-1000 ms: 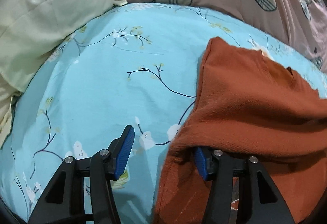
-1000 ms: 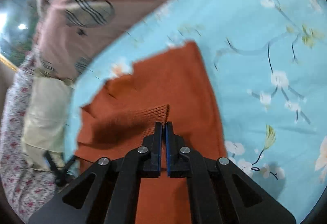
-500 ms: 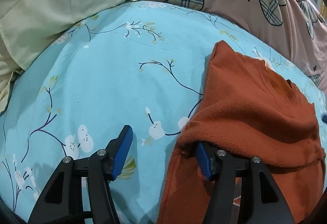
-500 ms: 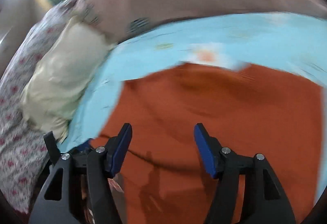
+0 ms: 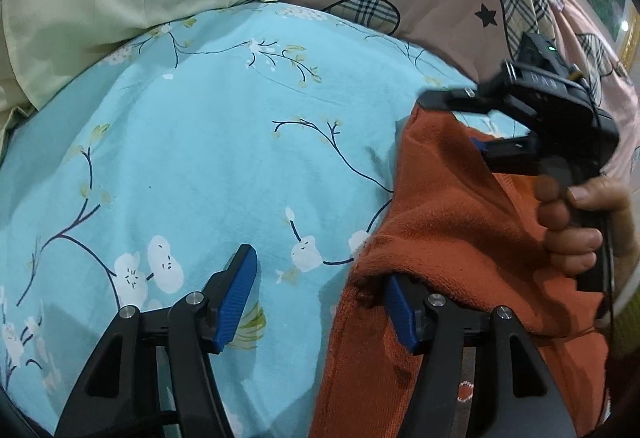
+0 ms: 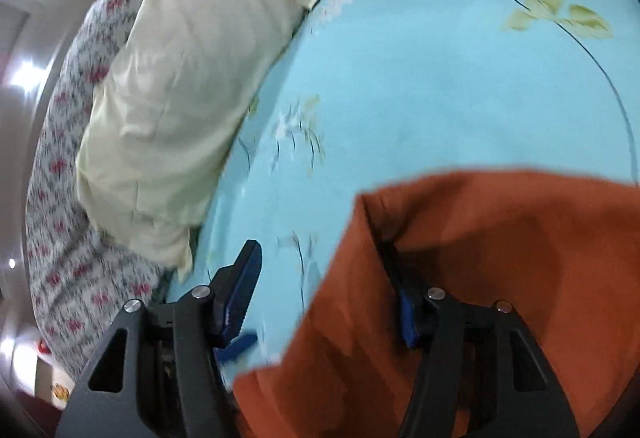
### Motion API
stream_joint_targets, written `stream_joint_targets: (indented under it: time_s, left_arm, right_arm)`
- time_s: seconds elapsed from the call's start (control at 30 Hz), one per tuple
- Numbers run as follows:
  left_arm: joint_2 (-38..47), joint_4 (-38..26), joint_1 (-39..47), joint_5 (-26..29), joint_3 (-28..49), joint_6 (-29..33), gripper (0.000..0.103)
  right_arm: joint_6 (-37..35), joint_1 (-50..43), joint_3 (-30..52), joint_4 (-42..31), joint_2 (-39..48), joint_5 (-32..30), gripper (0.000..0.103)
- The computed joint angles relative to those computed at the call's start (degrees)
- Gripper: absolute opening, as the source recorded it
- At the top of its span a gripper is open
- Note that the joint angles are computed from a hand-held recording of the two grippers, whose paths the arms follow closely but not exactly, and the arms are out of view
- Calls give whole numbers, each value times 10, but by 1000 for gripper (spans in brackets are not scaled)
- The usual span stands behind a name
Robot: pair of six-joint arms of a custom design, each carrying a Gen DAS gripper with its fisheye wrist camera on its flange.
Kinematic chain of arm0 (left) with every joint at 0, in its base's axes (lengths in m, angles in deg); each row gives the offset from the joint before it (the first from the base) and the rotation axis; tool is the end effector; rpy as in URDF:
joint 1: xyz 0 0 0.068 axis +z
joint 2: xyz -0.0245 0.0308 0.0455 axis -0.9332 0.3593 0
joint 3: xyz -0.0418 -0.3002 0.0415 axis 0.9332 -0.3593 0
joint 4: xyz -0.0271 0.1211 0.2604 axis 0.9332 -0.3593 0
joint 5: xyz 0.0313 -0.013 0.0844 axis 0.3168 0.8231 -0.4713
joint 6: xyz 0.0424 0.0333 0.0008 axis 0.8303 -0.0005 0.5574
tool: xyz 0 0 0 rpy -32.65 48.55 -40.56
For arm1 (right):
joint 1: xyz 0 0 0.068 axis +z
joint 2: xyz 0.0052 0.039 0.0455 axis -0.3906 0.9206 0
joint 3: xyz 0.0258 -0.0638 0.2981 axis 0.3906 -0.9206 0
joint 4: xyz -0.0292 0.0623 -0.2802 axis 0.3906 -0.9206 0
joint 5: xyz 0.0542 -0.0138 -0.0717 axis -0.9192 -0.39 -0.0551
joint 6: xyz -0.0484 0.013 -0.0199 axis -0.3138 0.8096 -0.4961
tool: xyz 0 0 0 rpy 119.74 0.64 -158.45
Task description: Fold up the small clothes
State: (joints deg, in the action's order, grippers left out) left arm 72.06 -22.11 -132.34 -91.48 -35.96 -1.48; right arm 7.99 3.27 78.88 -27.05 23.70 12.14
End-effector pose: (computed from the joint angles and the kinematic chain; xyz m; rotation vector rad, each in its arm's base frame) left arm 0.1201 -0.1878 0.1345 -0.5530 2.2935 -0.1755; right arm 0.3633 0.2087 0.1412 -0.6661 2.5205 1.3244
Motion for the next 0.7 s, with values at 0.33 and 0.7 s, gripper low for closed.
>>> stream_joint_targets:
  time_s: [0.33,0.7]
  left_arm:
    - [-31,-14,-20,9,-14,-26,63]
    - [-89,-75,-18,37,21,16,62]
  right_arm:
    - [98,-49,-129,142,-127,67,61]
    - [-144,-360,-322,-115,-463,79,61]
